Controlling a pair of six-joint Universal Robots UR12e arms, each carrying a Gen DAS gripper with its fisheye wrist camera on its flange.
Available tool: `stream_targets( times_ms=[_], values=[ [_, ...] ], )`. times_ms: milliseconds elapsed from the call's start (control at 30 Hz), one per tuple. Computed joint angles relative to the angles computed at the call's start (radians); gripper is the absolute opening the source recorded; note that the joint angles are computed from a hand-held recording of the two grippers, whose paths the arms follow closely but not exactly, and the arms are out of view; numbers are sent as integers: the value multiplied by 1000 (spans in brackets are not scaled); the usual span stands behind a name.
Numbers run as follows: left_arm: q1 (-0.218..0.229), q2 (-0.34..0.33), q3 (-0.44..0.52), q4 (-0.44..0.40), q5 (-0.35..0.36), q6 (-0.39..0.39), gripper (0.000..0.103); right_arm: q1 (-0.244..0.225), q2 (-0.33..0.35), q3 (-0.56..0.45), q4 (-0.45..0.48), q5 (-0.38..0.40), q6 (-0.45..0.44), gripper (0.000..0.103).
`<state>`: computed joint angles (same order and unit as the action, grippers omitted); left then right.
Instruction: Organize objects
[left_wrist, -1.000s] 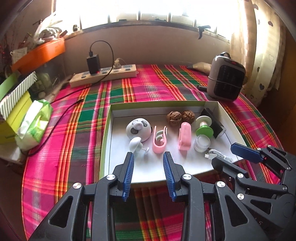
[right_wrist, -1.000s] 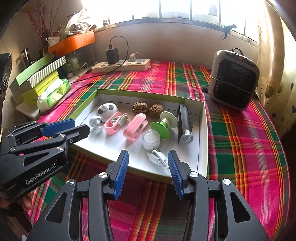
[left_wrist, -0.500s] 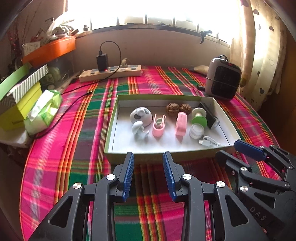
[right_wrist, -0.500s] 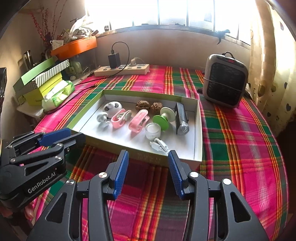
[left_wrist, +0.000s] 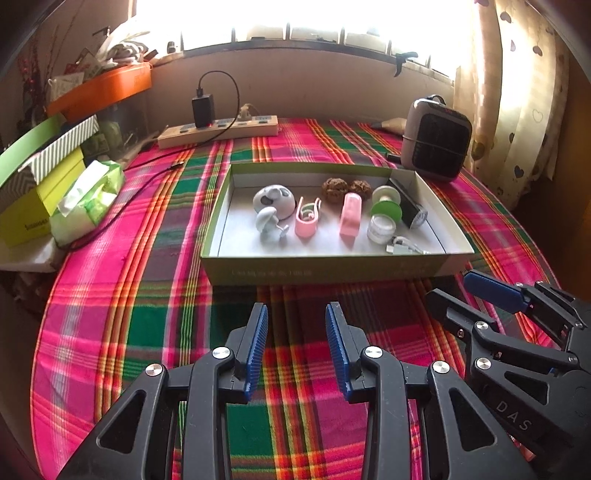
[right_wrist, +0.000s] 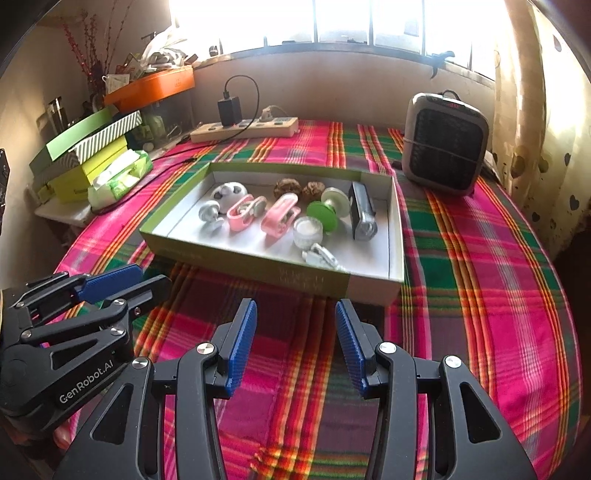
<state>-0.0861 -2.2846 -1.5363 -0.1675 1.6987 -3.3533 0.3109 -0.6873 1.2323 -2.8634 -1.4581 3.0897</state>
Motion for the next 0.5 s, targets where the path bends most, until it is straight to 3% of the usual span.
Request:
stream_targets(
  times_ms=[267,500],
  values=[
    [-11,5,-24,-19,11,-17,31,-1,-18,43,29,-5,-1,46],
    [-25,6,-36,-46,48,-23,31,3,-33,80,33,-60,-16,48]
  ],
)
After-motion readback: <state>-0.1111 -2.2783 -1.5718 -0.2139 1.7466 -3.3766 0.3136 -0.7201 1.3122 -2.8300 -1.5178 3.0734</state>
